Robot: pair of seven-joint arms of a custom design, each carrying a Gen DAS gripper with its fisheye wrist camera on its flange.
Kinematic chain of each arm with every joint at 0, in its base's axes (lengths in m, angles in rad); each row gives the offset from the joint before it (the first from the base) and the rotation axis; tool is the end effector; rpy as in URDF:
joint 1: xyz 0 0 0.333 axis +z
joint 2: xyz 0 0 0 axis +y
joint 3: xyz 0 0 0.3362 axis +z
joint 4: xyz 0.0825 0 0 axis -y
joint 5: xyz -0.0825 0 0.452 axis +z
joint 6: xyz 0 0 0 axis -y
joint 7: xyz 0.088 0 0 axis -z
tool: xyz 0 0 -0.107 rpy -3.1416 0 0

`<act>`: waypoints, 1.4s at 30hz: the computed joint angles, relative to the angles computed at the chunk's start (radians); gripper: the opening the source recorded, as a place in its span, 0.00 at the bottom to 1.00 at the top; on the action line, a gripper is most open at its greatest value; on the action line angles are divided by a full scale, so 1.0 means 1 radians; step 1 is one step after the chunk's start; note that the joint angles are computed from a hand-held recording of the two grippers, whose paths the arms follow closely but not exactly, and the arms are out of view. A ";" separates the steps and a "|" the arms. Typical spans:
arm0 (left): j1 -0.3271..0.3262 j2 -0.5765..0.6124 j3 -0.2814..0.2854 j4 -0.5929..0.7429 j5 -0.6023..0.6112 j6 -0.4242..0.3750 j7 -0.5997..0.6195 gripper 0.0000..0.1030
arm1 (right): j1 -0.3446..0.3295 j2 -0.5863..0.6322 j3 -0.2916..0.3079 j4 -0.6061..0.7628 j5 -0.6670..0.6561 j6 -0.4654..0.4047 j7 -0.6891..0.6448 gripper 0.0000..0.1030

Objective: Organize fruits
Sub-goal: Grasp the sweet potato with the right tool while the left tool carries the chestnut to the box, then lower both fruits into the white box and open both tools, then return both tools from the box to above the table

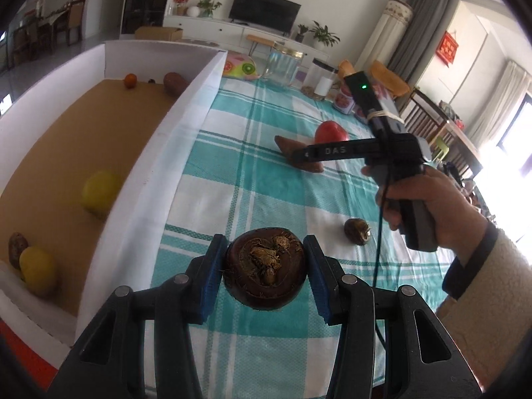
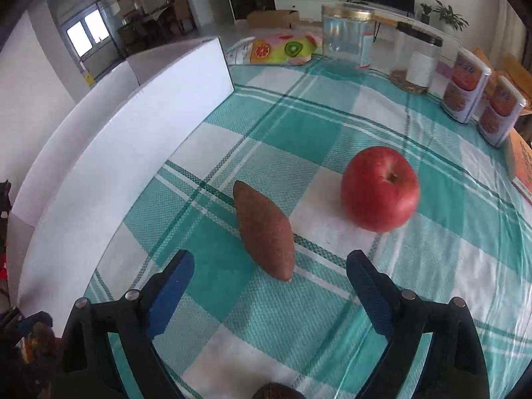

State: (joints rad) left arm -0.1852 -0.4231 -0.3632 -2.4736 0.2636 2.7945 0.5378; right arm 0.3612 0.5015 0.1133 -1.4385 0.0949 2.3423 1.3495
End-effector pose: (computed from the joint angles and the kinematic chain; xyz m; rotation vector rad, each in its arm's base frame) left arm 0.4307 -0.2885 0.5011 -2.0922 1.6361 -0.9711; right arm 0.7256 0.3552 0.4401 -2.4305 1.2535 -0.1994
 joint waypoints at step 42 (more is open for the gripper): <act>0.088 0.055 -0.048 0.071 0.235 -0.043 -0.116 0.94 | -0.026 -0.539 -0.063 -0.754 -0.275 0.553 0.462 0.93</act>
